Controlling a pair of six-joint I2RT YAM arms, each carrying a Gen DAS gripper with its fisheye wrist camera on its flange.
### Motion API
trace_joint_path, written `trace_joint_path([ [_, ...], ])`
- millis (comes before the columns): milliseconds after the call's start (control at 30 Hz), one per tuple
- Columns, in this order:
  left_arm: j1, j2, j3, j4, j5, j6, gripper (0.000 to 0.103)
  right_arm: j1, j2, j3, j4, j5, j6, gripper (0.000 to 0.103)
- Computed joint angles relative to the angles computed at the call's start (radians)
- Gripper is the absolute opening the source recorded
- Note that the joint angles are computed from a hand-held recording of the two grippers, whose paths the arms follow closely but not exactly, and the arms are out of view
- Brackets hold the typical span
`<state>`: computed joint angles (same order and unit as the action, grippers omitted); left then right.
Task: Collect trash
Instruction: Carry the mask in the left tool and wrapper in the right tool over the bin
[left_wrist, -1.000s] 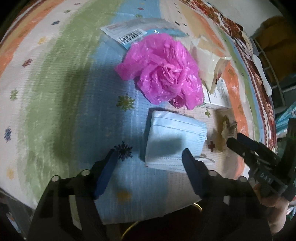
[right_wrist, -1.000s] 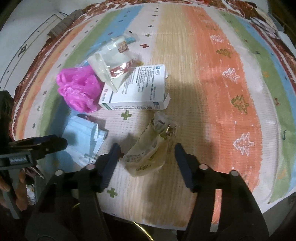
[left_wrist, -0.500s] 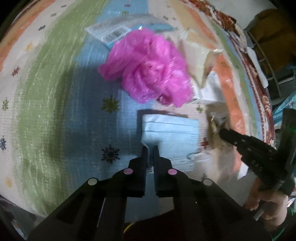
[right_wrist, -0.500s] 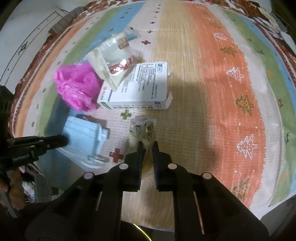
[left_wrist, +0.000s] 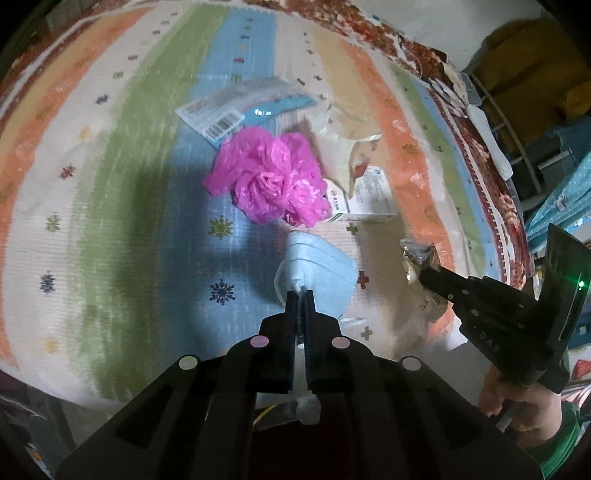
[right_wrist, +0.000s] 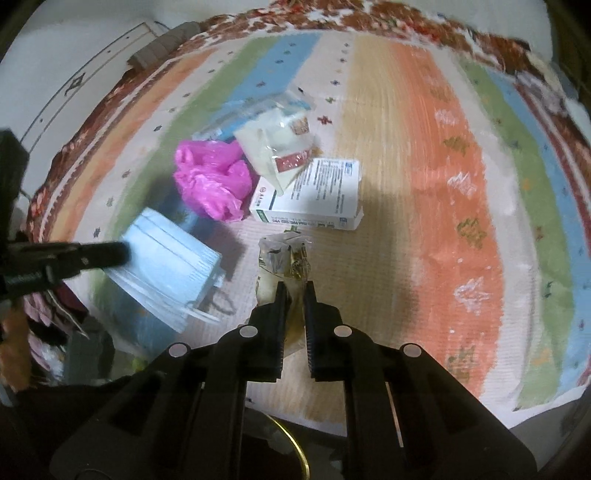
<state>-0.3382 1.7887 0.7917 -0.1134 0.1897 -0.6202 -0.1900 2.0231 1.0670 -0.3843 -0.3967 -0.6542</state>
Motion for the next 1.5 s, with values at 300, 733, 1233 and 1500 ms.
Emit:
trace_joint_path([
  [300,-0.104,-0.114,-0.002,-0.098,-0.13,-0.035,0.003,-0.034,-0.175,-0.124,-0.022,-0.054,-0.047,0.008],
  [733,-0.201,-0.369,-0.116,-0.173,-0.27,-0.144,0.003,-0.13,-0.397,-0.268,-0.129,-0.153,-0.178,0.008],
  [1233,-0.473,-0.558,-0.168,-0.283,-0.434,-0.275,0.003,-0.309,-0.587,-0.374,-0.272,-0.263,-0.382,0.008],
  [1500,-0.621,-0.541,-0.172,-0.304,-0.507,-0.361,0.003,-0.43,-0.617,-0.403,-0.392,-0.307,-0.553,0.008],
])
